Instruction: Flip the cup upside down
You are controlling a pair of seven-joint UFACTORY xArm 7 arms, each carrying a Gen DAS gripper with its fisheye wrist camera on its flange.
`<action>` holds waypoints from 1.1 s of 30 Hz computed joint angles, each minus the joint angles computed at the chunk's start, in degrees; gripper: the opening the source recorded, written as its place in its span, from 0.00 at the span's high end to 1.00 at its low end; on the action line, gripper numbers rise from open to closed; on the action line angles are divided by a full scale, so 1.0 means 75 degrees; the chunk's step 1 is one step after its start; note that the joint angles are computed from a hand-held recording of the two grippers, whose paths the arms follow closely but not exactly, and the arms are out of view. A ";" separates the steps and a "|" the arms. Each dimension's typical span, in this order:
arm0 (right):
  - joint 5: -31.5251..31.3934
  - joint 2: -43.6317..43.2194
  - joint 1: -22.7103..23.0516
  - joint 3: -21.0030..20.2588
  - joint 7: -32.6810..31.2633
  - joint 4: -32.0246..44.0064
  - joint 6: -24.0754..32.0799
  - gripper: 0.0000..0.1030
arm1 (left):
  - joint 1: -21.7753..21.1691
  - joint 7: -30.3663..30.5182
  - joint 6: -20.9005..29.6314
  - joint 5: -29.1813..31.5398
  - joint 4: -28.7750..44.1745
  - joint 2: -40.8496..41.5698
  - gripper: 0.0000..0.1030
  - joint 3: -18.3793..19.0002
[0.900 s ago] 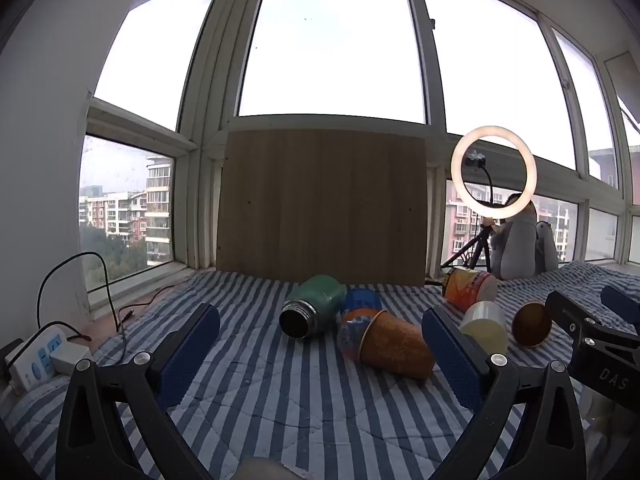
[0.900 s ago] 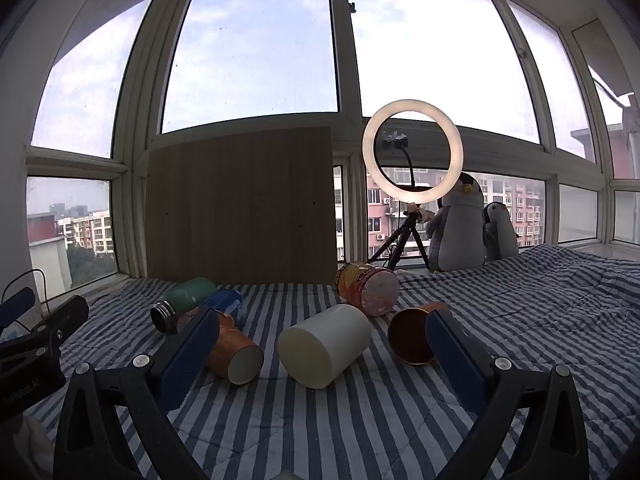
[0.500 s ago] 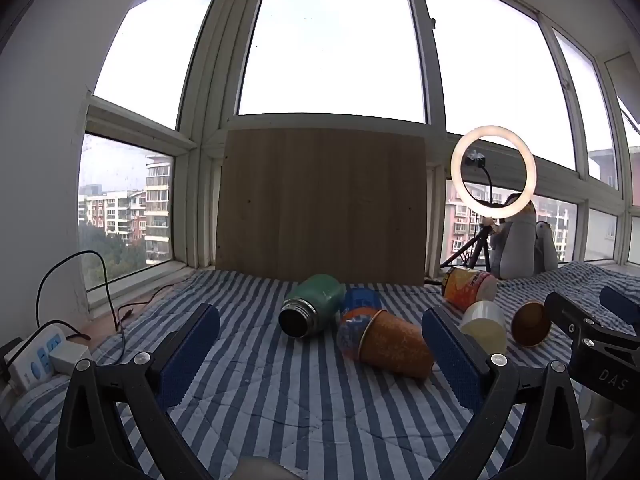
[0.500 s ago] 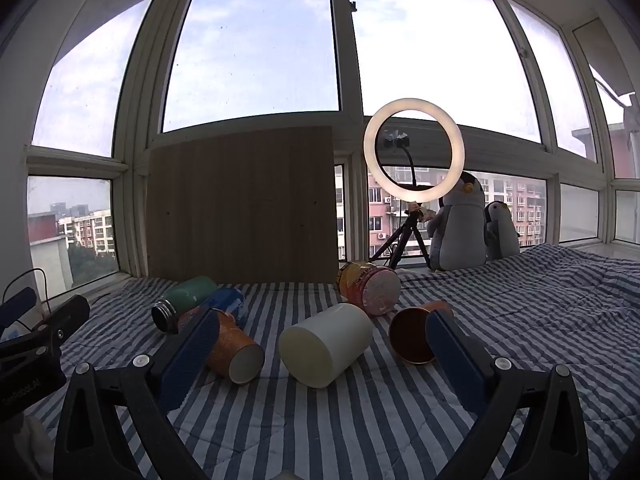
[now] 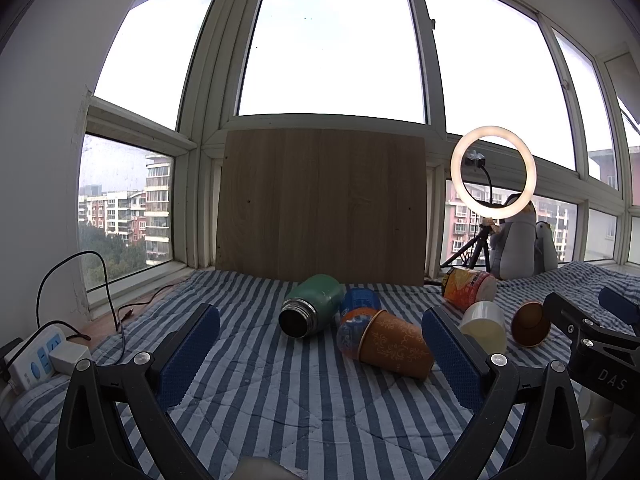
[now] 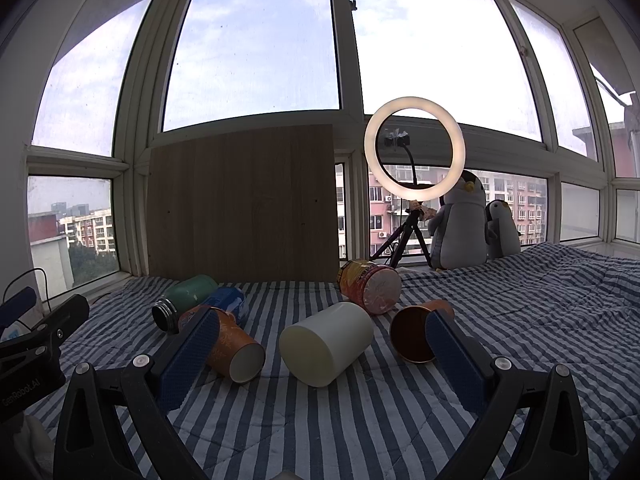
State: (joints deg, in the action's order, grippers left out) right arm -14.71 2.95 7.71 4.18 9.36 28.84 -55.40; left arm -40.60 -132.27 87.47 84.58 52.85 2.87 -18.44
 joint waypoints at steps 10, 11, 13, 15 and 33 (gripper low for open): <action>0.0023 -0.0008 0.0012 0.0013 -0.0004 0.0005 0.0027 0.01 | -0.0006 0.0003 0.0004 0.0000 -0.0002 -0.0001 0.00 -0.0001; 0.0026 -0.0010 0.0014 0.0014 -0.0004 0.0005 0.0031 0.01 | -0.0011 0.0005 0.0013 -0.0005 0.0003 -0.0004 0.00 -0.0006; 0.0036 -0.0015 0.0018 0.0016 -0.0004 0.0005 0.0038 0.01 | -0.0010 0.0003 0.0012 -0.0006 0.0001 -0.0005 0.00 -0.0006; 0.0032 -0.0004 0.0019 0.0015 -0.0004 0.0009 0.0029 0.01 | -0.0007 -0.0001 0.0007 -0.0002 -0.0003 -0.0005 0.00 -0.0004; 0.0102 0.0063 0.0055 0.0034 -0.0031 0.0010 -0.0015 0.01 | -0.0006 -0.0004 0.0007 -0.0001 -0.0011 -0.0010 0.00 -0.0007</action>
State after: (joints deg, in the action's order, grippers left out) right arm -13.95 3.42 8.12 4.43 9.12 28.91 -55.51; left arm -40.64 -132.30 87.52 84.57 52.77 2.79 -18.49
